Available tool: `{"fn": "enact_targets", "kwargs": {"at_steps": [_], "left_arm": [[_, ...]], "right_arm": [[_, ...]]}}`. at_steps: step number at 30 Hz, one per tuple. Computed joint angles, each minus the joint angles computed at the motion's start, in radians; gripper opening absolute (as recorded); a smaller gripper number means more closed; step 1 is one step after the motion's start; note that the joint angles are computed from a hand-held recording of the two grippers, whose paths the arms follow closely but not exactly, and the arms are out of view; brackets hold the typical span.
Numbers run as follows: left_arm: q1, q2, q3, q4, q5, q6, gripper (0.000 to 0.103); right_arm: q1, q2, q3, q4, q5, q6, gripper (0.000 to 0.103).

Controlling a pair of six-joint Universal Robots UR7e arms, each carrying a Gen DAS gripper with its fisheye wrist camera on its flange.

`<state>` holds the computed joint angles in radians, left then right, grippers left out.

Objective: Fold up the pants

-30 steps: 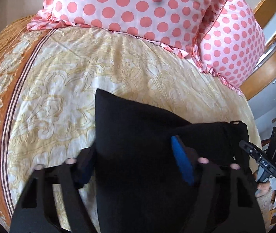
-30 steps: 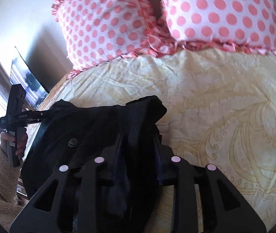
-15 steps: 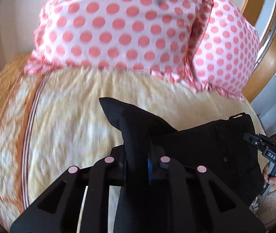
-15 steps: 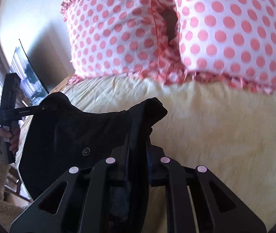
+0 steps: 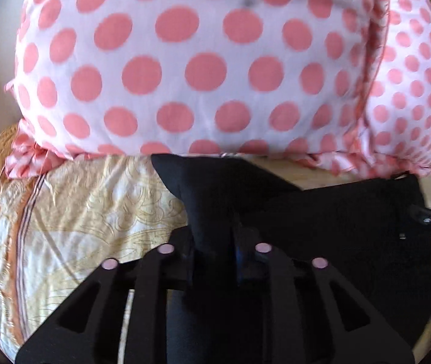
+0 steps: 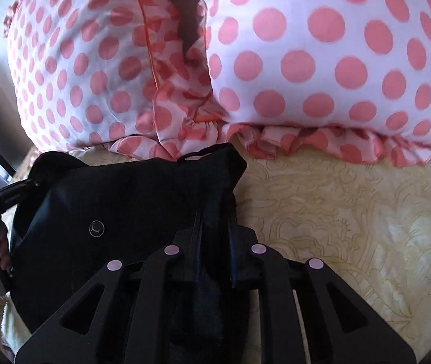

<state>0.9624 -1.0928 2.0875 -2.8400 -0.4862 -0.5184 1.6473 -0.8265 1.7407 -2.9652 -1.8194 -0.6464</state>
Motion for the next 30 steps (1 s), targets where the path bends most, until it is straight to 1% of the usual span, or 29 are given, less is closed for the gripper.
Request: {"fn": "enact_targets", "kwargs": {"at_steps": [1,2,3,4,5,6,7,8,9,10,11,12,13,14,15,17,18,20,21,22,23,25,28,29,30], "left_arm": [[0.000,0.005,-0.005,0.007,0.014,-0.010,0.026],[-0.004,0.005,-0.010,0.024,0.028,-0.023,0.029],[-0.009,0.001,-0.010,0.036,0.038,-0.031,0.032],[-0.020,-0.006,-0.007,0.056,0.055,-0.045,0.033],[-0.036,-0.016,0.003,0.076,0.081,-0.060,0.034],[-0.069,-0.031,0.025,0.110,0.145,-0.096,0.041],[-0.104,-0.049,0.050,0.157,0.202,-0.140,0.048],[-0.147,-0.071,0.085,0.197,0.251,-0.185,0.064],[-0.180,-0.087,0.111,0.225,0.274,-0.220,0.076],[-0.221,-0.105,0.144,0.251,0.284,-0.259,0.080],[-0.272,-0.133,0.181,0.303,0.259,-0.323,0.085],[-0.301,-0.146,0.197,0.328,0.226,-0.360,0.087],[-0.333,-0.150,0.216,0.335,0.180,-0.396,0.088],[-0.358,-0.146,0.227,0.357,0.142,-0.439,0.089],[-0.371,-0.139,0.237,0.350,0.120,-0.446,0.089],[-0.392,-0.108,0.240,0.405,0.084,-0.508,0.092],[-0.391,-0.083,0.236,0.401,0.062,-0.518,0.093],[-0.353,-0.040,0.223,0.362,-0.007,-0.503,0.093],[-0.316,-0.027,0.206,0.367,-0.065,-0.523,0.094],[-0.300,-0.020,0.210,0.343,-0.081,-0.523,0.095],[-0.306,-0.006,0.221,0.305,-0.056,-0.513,0.098],[-0.298,0.009,0.210,0.308,-0.052,-0.515,0.101],[-0.291,0.006,0.197,0.324,-0.055,-0.521,0.101],[-0.303,-0.009,0.204,0.352,-0.056,-0.554,0.101],[-0.323,-0.031,0.214,0.400,-0.049,-0.609,0.101]], "right_arm": [[0.008,0.007,0.001,-0.019,-0.022,-0.010,0.016],[0.015,0.016,0.002,-0.043,-0.046,-0.025,0.020],[0.019,0.019,0.006,-0.059,-0.058,-0.030,0.028],[0.021,0.017,0.012,-0.078,-0.071,-0.031,0.034],[0.021,0.010,0.022,-0.089,-0.077,-0.029,0.045],[0.020,0.001,0.034,-0.116,-0.084,-0.030,0.053],[0.023,-0.014,0.063,-0.184,-0.100,-0.040,0.054],[0.023,-0.030,0.091,-0.240,-0.100,-0.054,0.054],[0.021,-0.065,0.140,-0.305,-0.081,-0.069,0.054],[0.016,-0.094,0.181,-0.328,-0.053,-0.079,0.054],[0.013,-0.127,0.218,-0.321,-0.018,-0.087,0.055],[0.010,-0.159,0.256,-0.304,0.016,-0.102,0.060],[0.012,-0.187,0.301,-0.298,0.035,-0.127,0.061],[0.018,-0.204,0.343,-0.301,0.037,-0.161,0.061],[0.022,-0.212,0.366,-0.299,0.034,-0.186,0.061],[0.042,-0.205,0.406,-0.311,0.002,-0.238,0.061],[0.053,-0.191,0.411,-0.322,-0.018,-0.245,0.061],[0.075,-0.152,0.413,-0.331,-0.103,-0.265,0.066],[0.072,-0.120,0.405,-0.331,-0.143,-0.269,0.067],[0.070,-0.118,0.416,-0.360,-0.141,-0.265,0.069],[0.066,-0.122,0.417,-0.355,-0.142,-0.251,0.070],[0.059,-0.133,0.406,-0.304,-0.135,-0.204,0.072],[0.047,-0.128,0.411,-0.318,-0.117,-0.196,0.074],[0.041,-0.130,0.410,-0.315,-0.105,-0.189,0.074],[0.036,-0.148,0.428,-0.322,-0.085,-0.166,0.080]]}}
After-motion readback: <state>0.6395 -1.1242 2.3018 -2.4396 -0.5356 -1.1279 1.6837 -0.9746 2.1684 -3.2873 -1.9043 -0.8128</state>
